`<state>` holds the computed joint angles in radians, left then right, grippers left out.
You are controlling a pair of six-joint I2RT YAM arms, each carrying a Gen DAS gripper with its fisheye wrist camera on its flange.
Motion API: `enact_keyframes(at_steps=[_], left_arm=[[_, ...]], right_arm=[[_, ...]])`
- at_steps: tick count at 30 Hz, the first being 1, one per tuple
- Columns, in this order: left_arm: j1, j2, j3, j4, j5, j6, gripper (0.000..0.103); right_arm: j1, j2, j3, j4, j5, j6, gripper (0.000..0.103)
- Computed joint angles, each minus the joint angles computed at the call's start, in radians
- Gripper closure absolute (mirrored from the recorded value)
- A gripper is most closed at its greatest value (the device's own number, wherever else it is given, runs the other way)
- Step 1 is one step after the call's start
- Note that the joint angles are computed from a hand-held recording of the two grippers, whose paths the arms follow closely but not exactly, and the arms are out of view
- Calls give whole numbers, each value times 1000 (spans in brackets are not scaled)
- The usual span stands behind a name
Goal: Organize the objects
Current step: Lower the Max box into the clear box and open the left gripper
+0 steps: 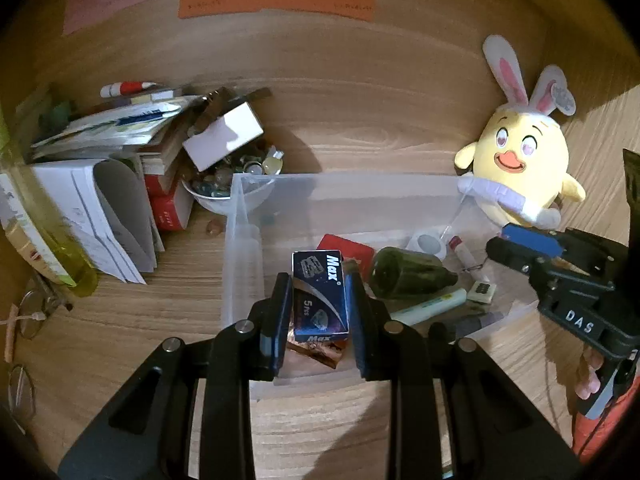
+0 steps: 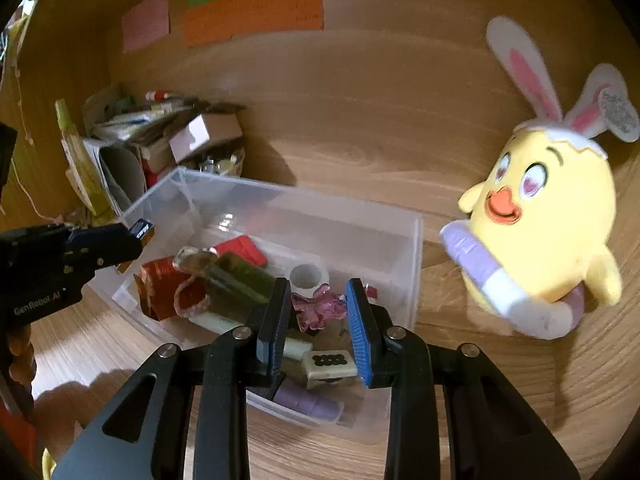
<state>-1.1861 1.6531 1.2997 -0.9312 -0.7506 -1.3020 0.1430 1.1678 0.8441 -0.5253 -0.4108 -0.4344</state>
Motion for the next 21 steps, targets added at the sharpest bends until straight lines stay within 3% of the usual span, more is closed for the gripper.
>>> enact_keyframes(at_steps=[10,16,19,21], left_arm=[[37,-10,-51,116,60,81,76],[31,4,-30,102,55,88,76],[15,2,-14,74,36,68,67],[-3,7,8,31,10,37,52]], right_arm=[[44,52,-3,16,52,-1,77],[57,47,-1,7,58,-5,76],[56,32,-6,7,51,-6,65],[54,12,-13,10,45,-4,55]])
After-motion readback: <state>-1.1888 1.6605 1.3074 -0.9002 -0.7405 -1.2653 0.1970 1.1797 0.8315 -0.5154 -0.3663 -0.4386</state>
